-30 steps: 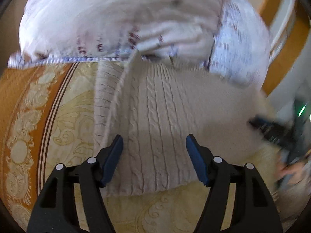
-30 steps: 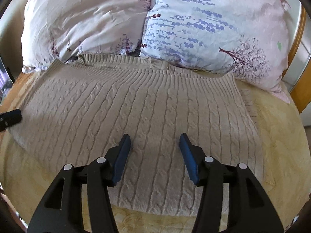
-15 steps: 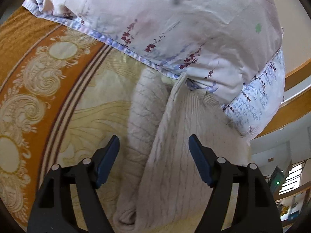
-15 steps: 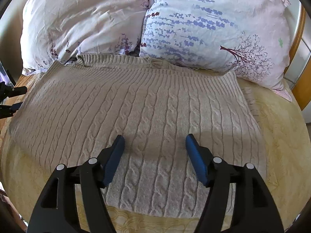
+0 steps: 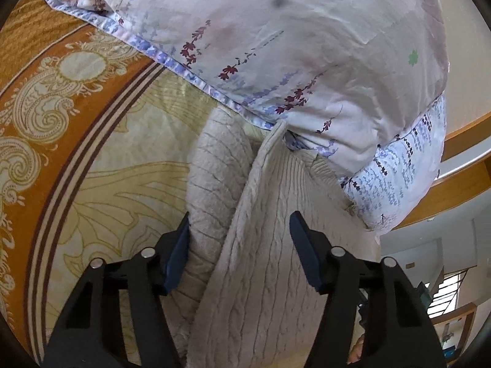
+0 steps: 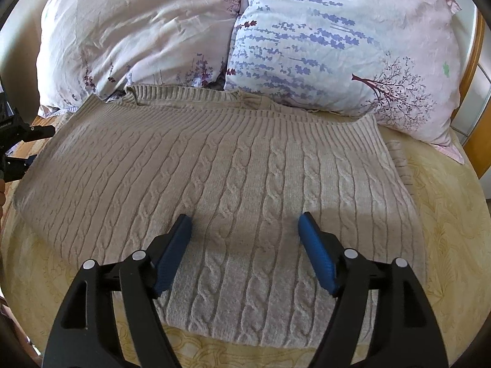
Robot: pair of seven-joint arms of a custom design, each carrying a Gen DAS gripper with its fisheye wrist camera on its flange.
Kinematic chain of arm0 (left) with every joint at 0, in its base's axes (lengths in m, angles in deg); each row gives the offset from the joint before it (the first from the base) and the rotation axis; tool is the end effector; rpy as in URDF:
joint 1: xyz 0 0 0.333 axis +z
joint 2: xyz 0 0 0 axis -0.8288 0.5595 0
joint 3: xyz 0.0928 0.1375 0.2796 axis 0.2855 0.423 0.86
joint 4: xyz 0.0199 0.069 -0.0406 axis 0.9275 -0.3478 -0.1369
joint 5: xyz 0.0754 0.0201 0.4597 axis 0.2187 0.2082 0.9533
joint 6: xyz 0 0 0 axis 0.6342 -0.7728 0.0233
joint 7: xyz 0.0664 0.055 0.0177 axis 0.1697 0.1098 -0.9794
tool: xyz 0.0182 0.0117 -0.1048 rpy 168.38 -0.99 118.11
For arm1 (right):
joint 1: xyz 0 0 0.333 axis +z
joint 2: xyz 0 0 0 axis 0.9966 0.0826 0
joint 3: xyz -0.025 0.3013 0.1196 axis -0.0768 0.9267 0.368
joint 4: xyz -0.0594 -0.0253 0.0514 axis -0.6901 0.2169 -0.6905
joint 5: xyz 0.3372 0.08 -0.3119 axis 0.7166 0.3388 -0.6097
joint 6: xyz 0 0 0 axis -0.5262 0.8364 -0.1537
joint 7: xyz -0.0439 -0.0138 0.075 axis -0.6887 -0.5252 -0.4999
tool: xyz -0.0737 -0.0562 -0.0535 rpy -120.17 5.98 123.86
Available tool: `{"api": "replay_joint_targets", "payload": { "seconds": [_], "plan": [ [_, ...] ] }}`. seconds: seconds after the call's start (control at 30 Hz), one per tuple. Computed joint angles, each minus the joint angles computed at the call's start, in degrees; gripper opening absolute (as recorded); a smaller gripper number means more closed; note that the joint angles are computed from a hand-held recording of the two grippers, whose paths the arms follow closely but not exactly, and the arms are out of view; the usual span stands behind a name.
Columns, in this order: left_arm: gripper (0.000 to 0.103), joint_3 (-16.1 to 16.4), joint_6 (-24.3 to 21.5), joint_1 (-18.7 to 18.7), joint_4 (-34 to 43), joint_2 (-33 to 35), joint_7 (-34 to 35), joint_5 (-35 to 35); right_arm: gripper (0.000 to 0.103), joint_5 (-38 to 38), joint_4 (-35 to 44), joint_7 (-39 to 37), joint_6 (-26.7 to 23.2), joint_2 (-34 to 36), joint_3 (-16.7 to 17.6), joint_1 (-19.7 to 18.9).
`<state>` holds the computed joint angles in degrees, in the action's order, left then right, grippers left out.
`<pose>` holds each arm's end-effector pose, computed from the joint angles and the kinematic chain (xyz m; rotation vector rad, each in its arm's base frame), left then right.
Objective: Fold small clothes
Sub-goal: 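Move both open grippers over the folded sweater's side edge, then grasp the sweater side edge with the left gripper and fold it inward, release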
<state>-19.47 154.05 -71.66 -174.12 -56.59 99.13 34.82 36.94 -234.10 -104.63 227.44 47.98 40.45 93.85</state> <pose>0.4291 -0.1574 0.3958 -2.6014 1.0547 -1.2728 0.4944 -0.0328 0.3882 -1.9514 1.0668 -0.6456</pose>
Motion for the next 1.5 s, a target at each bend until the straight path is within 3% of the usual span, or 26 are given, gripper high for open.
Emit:
{"api": "replay_joint_targets", "payload": {
  "seconds": [0.1, 0.23, 0.27, 0.47, 0.67, 0.87, 0.97, 1.07, 1.23, 1.33, 1.5],
  "plan": [
    [0.052, 2.2, 0.5, -2.0, -0.1, 0.2, 0.4, -0.4, 0.075, -0.2, -0.1, 0.2, -0.1, -0.1, 0.0, 0.0],
    [0.029, 7.1, 1.0, -6.9, 0.4, 1.3, 1.8, -1.5, 0.075, -0.9, 0.0, 0.8, -0.4, 0.0, -0.1, -0.1],
    [0.028, 7.6, 1.0, -7.4, 0.5, 1.5, 2.1, -1.8, 0.075, -1.0, 0.0, 0.9, -0.4, 0.0, -0.1, -0.1],
    [0.021, 4.7, 2.1, -5.2, 0.3, 1.3, 0.6, -2.5, 0.075, -0.5, -0.1, 0.8, -0.6, -0.1, -0.2, -0.1],
    [0.018, -0.6, 7.6, -1.1, 0.4, 0.7, -2.9, -1.3, 0.075, -2.7, -0.2, 3.7, -3.0, -0.7, -0.9, -0.7],
    [0.017, -10.2, 17.1, 5.5, 3.9, 3.6, -6.2, -2.5, 0.075, -7.0, 0.2, 10.5, -18.5, -2.0, -6.3, -4.2],
    [0.016, -11.7, 20.5, 5.7, 7.6, 7.2, -6.2, -2.7, 0.075, -7.4, 1.2, 12.3, -26.6, -1.7, -8.8, -7.0],
    [0.016, -11.2, 22.4, 3.9, 12.4, 11.8, -6.3, -0.5, 0.075, -8.1, 3.0, 14.6, -33.5, -0.2, -10.2, -9.9],
    [0.016, -10.3, 22.5, 1.3, 21.3, 19.6, -7.1, 3.8, 0.075, -8.0, 6.1, 17.5, -41.6, 3.1, -10.9, -14.4],
    [0.016, -10.5, 21.5, 0.4, 26.3, 24.0, -7.2, 5.4, 0.075, -8.1, 9.3, 20.4, -49.8, 7.1, -11.8, -16.9],
    [0.016, -11.6, 17.3, -0.1, 36.3, 33.2, -10.6, 10.2, 0.076, -6.2, 14.8, 25.2, -58.9, 13.5, -11.0, -20.9]
  ]
}}
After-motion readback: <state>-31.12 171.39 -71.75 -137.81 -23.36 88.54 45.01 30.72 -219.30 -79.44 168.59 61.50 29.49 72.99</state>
